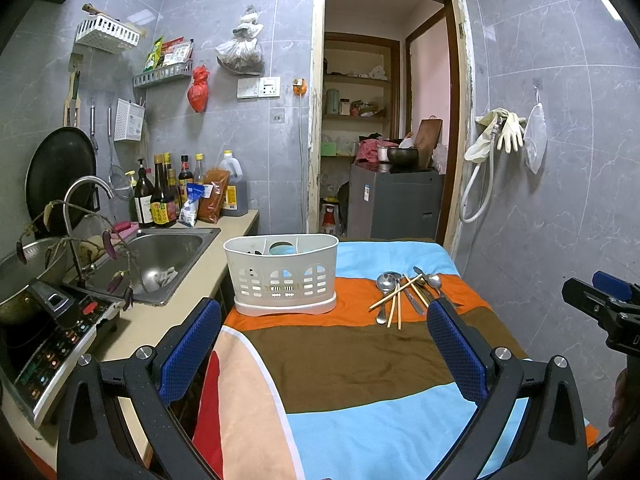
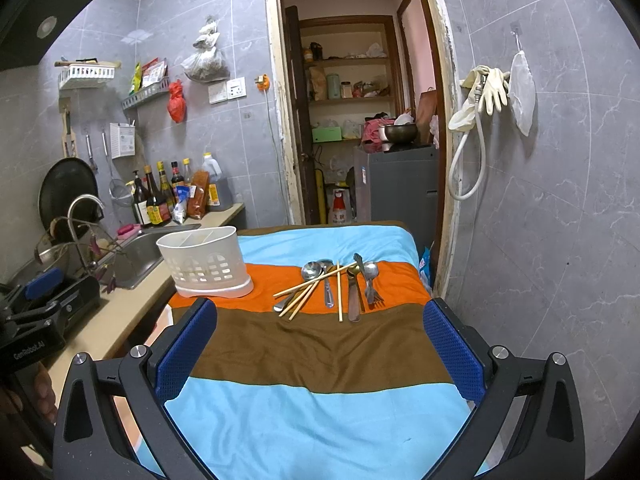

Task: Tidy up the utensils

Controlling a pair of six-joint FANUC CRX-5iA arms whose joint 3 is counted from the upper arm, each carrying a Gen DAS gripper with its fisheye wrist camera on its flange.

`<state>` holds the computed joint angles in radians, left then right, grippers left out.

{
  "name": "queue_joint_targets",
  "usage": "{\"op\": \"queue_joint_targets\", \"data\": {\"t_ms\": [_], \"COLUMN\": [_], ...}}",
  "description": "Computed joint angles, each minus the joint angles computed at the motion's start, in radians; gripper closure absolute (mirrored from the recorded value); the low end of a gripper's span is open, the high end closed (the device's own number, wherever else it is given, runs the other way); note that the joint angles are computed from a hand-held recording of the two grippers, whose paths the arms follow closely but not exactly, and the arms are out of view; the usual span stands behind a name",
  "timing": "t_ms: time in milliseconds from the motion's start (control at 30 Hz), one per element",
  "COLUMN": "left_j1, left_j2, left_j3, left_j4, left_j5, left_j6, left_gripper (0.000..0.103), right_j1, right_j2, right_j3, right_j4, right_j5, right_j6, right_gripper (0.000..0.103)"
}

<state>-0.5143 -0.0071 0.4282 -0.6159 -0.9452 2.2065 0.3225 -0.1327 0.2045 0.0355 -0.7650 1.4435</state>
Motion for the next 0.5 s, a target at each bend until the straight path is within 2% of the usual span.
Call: {"op": "queue_joint_targets", "data": {"t_ms": [333, 500], "left_j1": [0.0, 0.019], "left_j2": [0.006, -0.004], "left_j3": [0.0, -0.039], "left_j4": [-0.002, 0.011], "left_j5": [0.004, 0.034], "left_j6": [0.002, 0.0], "left_gripper": [0.002, 0.002], "right_j1": [0.004, 0.005], "right_j2": [0.004, 0.006], "right_j3": [0.001, 0.001], "right_j4": [0.004, 0.006], "right_j5": [0.001, 0.001], "right_j6": [-0.006, -0.009], "right_gripper": [0.0, 0.0]}}
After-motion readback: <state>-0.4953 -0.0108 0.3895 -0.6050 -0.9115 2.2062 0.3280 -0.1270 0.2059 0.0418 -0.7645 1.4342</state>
